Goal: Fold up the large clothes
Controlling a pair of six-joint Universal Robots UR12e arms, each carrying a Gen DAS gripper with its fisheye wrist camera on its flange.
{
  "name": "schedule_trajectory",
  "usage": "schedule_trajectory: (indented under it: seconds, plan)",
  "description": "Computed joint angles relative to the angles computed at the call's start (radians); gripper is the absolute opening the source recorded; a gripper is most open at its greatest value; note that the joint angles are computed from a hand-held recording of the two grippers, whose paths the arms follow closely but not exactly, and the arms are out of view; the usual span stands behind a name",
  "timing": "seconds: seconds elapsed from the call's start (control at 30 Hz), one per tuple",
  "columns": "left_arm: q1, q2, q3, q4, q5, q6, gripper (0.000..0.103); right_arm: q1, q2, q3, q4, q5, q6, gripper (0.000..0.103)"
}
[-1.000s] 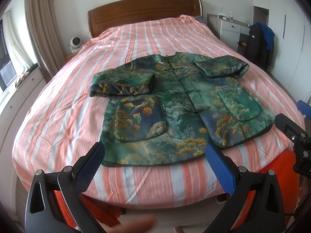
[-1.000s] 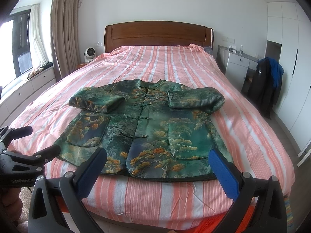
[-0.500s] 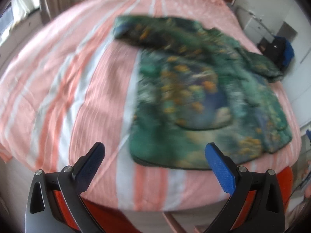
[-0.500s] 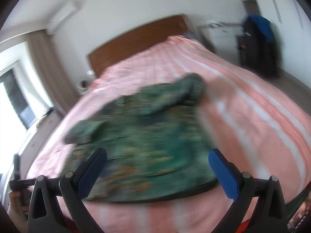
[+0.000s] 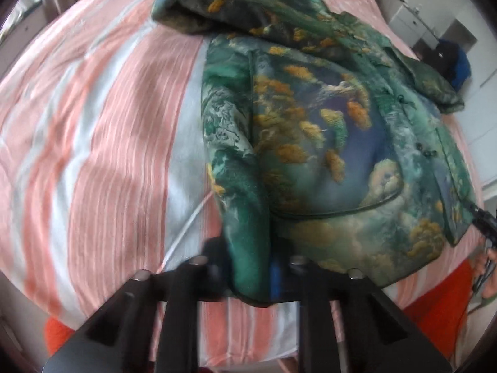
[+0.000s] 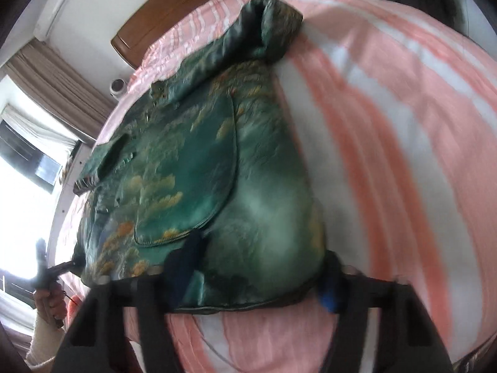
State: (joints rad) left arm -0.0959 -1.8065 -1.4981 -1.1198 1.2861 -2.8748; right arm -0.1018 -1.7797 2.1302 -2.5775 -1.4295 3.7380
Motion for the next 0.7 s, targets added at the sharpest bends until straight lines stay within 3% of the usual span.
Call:
schedule_trajectory:
  seconds: [0.03,0.13,0.3,0.53,0.7]
  plan:
    - [0.000,0.005,0.002,0.001,0.005,-0.006,0.013,0.022,0.007,-0.014,0.026,-0.045,-0.007,0.025]
    - [0.013,0.022,0.000,0.023,-0.005,-0.010,0.011,0.078,0.008,-0.039,0.034,-0.161,-0.017,0.014]
    - [0.049,0.045,0.001,0.014,-0.048,0.002,0.011,0.132,-0.018,-0.069,0.027,-0.266,-0.057,0.013]
    - [0.047,0.076,-0.043,0.015,0.031,0.045,0.011,0.161,-0.044,-0.055,0.090,-0.277,-0.036,0.013]
    - [0.024,0.039,-0.023,0.026,0.092,0.047,0.011,0.152,-0.039,-0.025,0.135,-0.265,-0.001,0.013]
